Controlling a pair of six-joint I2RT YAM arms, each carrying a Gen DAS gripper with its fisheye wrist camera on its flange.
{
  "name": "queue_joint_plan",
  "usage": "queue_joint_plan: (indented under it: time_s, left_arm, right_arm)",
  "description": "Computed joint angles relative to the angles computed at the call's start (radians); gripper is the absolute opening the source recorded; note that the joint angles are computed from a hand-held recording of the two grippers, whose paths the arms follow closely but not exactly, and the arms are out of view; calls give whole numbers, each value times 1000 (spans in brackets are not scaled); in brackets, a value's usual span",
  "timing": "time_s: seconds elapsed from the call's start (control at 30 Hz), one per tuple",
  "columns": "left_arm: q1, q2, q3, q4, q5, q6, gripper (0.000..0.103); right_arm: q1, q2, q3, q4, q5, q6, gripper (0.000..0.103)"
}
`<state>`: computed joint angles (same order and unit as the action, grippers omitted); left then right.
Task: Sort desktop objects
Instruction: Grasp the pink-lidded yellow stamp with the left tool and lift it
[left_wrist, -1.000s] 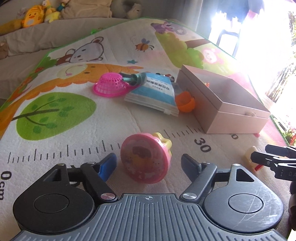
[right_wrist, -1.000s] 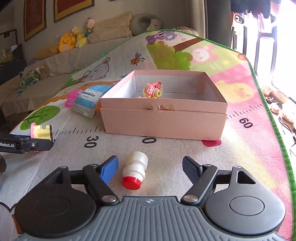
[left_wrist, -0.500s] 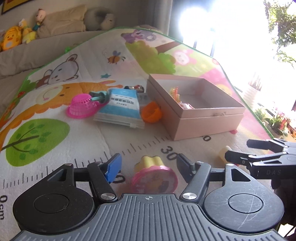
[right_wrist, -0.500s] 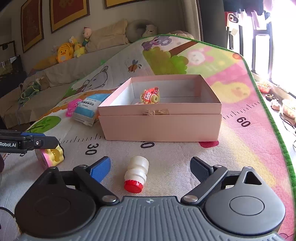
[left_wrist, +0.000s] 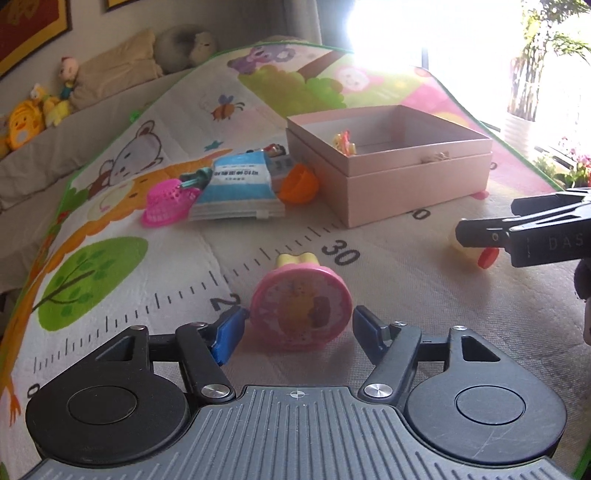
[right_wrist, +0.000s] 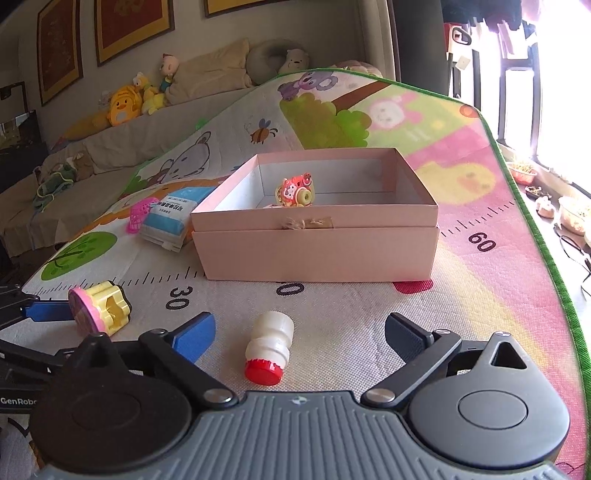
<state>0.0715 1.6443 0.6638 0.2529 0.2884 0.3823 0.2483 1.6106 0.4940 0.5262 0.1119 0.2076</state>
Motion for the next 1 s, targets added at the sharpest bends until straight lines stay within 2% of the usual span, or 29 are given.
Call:
queue_joint_plan:
  time_s: [0.07,0.47,0.7,0.9,1.0]
  left_arm:
    - [12,0,11,-14,4,-17,61]
    - [-3,-26,18,-30,4,7,60]
    - [12,-40,9,-72,36,37,60]
    - [-21,71,129,-94,12,3,63]
    - [-27,122,204,-140,37,-9,63]
  right_arm:
    - [-2,0,-3,5,-3,2,99]
    - [-4,0,-3,6,-6,9,101]
    - [-5,-1,0,-2,-14,3,101]
    - [1,6,16,-29,-12,-13,101]
    - [6,9,21,-37,-2,-14,101]
